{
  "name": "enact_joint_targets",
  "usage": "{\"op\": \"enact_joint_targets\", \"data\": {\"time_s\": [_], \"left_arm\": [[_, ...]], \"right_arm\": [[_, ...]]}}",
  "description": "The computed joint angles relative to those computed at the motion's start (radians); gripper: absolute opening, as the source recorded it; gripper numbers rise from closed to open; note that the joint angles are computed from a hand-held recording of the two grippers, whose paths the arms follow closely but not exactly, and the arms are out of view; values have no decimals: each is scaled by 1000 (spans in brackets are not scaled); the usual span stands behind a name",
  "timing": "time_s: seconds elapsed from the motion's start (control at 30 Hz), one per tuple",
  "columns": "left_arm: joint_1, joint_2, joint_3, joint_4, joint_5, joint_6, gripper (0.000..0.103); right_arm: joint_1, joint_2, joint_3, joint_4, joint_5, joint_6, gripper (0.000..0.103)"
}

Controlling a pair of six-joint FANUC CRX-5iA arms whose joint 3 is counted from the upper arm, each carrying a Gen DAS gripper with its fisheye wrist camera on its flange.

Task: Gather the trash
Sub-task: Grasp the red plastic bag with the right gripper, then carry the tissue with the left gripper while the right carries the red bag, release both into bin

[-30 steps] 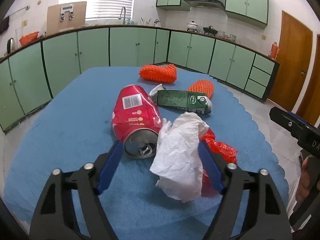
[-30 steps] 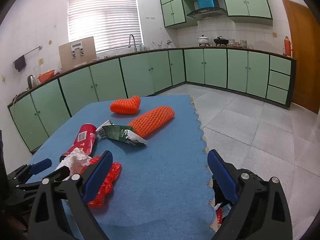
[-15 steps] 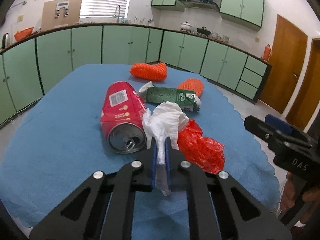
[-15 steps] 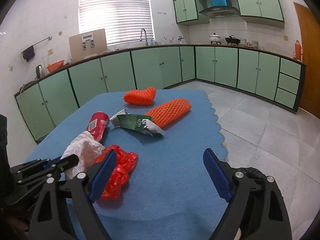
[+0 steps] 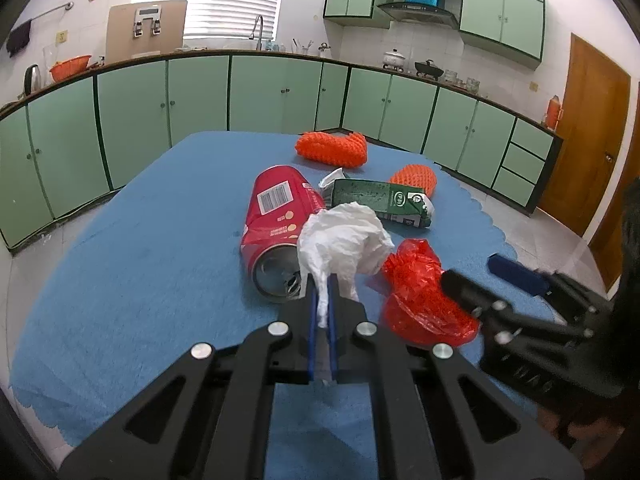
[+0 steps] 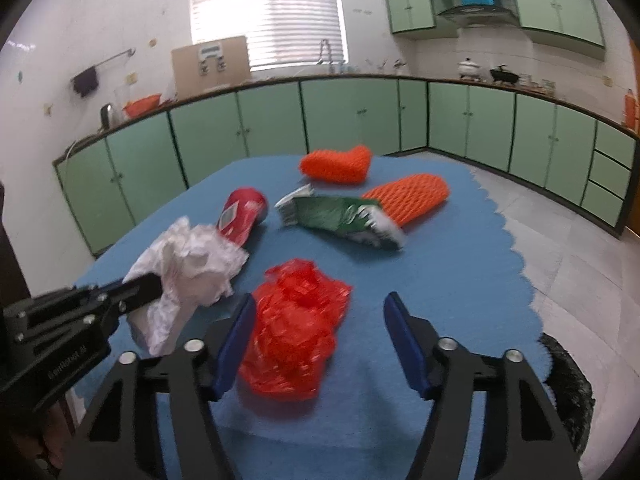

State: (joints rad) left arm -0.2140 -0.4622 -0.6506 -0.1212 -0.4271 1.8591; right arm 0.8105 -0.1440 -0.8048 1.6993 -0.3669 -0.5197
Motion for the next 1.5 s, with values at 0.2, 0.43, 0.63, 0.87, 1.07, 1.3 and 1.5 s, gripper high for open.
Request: {"op": "enact_joint_targets", "data": {"time_s": [0.2, 0.43, 0.63, 0.87, 1.07, 1.3, 1.5], "left_arm": [[-6, 19, 4, 3, -1, 0, 3], [-3, 32, 3, 22, 8, -27, 3], [-7, 29, 7, 26, 15, -31, 3], [-19, 23, 20, 26, 34, -40, 3], [-50, 46, 46, 42, 62, -68, 3], [-104, 122, 87, 133, 131, -163, 3], [-176, 213, 87, 368, 239, -387, 3]], "right_arm": [[1, 16, 5, -13, 24, 33, 27], [-14, -8, -6, 85, 15, 0, 6], [-39, -58, -18, 110, 12, -24, 5], [-30, -111, -32, 14, -35, 44, 5], [-13, -165, -48, -88, -102, 119, 4], [-18, -245, -86, -147, -189, 157, 4], [-2, -316, -119, -238, -304, 212, 4]]}}
